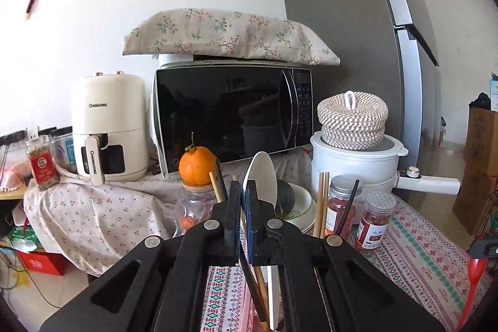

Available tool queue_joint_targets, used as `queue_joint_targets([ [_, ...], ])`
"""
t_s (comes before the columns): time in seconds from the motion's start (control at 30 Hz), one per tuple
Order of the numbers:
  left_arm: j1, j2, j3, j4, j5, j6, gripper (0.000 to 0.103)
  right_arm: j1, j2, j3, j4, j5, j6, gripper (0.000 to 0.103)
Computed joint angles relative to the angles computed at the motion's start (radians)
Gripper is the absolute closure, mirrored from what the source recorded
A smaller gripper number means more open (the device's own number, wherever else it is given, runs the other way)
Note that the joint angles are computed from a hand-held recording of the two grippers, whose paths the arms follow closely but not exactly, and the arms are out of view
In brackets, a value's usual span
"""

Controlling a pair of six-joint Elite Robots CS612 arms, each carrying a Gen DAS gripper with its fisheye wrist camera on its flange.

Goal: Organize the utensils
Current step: 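Lower the white spoon into the pink basket with the left tool while the right tool carries the red spoon, then lower the red spoon into the pink basket and open the right tool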

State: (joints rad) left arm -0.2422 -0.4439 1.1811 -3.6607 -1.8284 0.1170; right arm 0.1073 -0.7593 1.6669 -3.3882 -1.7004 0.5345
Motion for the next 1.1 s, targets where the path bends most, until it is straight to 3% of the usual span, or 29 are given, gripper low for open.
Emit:
queue_joint_targets([
  [0.2, 0.004, 0.009, -0.002, 0.059, 0.008, -0.017, 0.099, 0.003, 0.003, -0.006, 0.000, -0.023, -0.006, 0.098],
  [0.33, 0.011, -0.023, 0.028, 0.173, -0.001, -0.033, 0.097, 0.006, 0.004, -0.010, -0.007, -0.027, -0.004, 0.098],
  [0.63, 0.027, -0.130, 0.153, 0.369, -0.040, -0.002, 0.070, 0.035, 0.005, -0.034, -0.053, -0.109, -0.065, 0.098],
  [0.83, 0.036, -0.196, 0.213, 0.539, -0.017, -0.017, 0.054, 0.059, 0.015, -0.073, -0.104, -0.192, -0.108, 0.098],
  [0.9, 0.044, -0.203, 0.212, 0.602, -0.016, -0.045, 0.045, 0.067, 0.022, -0.093, -0.119, -0.217, -0.121, 0.098],
  [1.1, 0.055, -0.196, 0.193, 0.709, -0.018, -0.055, 0.041, 0.092, 0.069, -0.193, -0.150, -0.302, -0.191, 0.098],
])
